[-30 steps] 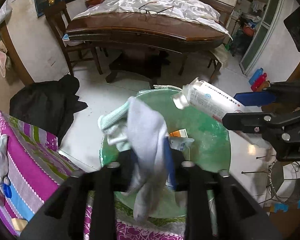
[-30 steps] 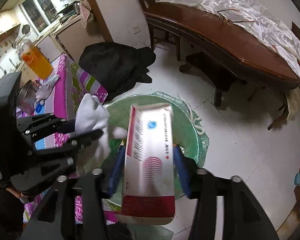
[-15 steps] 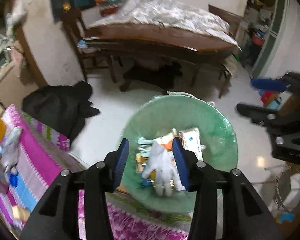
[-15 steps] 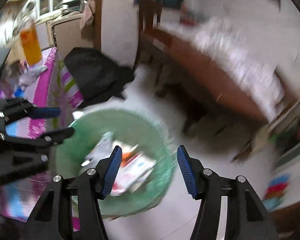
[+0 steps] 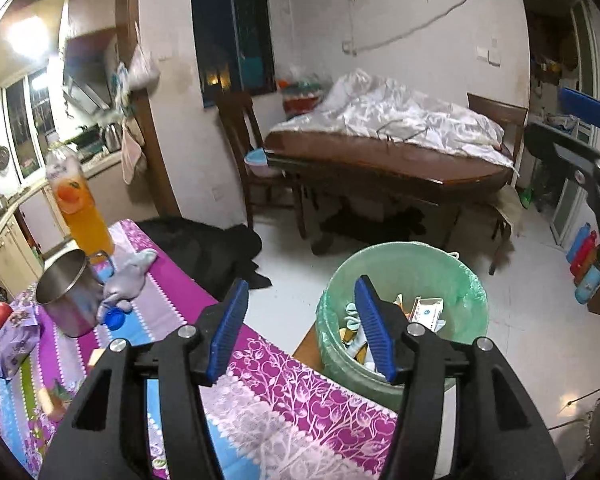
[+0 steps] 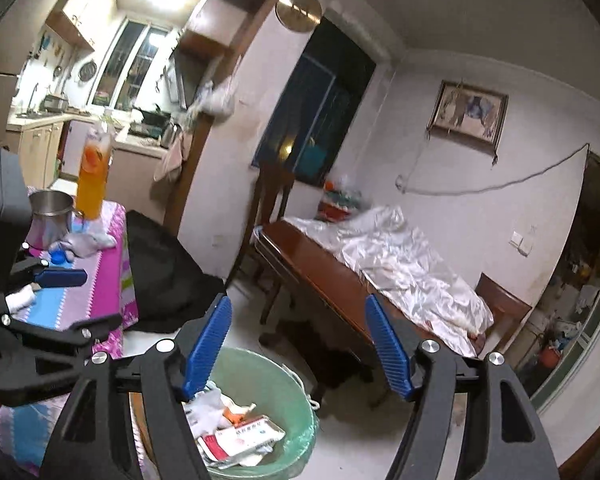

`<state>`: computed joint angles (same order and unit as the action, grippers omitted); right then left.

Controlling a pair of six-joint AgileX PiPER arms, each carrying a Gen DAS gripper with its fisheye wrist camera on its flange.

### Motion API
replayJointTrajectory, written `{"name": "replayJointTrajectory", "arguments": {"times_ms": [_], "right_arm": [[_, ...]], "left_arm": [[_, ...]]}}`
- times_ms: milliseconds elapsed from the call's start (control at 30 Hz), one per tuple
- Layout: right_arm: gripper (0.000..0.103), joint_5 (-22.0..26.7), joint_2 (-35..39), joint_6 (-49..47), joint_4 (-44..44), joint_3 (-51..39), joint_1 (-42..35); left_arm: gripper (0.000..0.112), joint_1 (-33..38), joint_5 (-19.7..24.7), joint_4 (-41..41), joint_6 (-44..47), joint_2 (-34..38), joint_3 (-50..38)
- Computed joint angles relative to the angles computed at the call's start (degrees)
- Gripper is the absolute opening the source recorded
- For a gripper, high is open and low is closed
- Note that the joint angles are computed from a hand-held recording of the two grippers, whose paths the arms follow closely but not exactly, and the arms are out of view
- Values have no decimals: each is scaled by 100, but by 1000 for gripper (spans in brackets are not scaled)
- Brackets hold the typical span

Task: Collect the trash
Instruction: 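Swing both open tools back toward the table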

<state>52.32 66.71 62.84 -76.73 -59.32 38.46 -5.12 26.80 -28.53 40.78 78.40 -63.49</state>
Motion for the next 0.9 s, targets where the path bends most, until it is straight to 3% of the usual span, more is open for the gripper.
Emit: {"name": "replayJointTrajectory", "arguments": {"times_ms": [200,433,600,900], "right_arm": [[71,970,-129,57,-256,-152,1074],[72,1341,-266,-19,-352,-274,1557],[75,1325,-318,-16,-367,-331,1615],[79,1051,-238,206,-366,-485,1699]], "left_arm": [[56,190,72,-495,441,-471,333],[59,171,-161,-501,549,-804,657],[61,405,29,-845,877,-857,673],[63,621,80,-732,819,-1123,760]]}}
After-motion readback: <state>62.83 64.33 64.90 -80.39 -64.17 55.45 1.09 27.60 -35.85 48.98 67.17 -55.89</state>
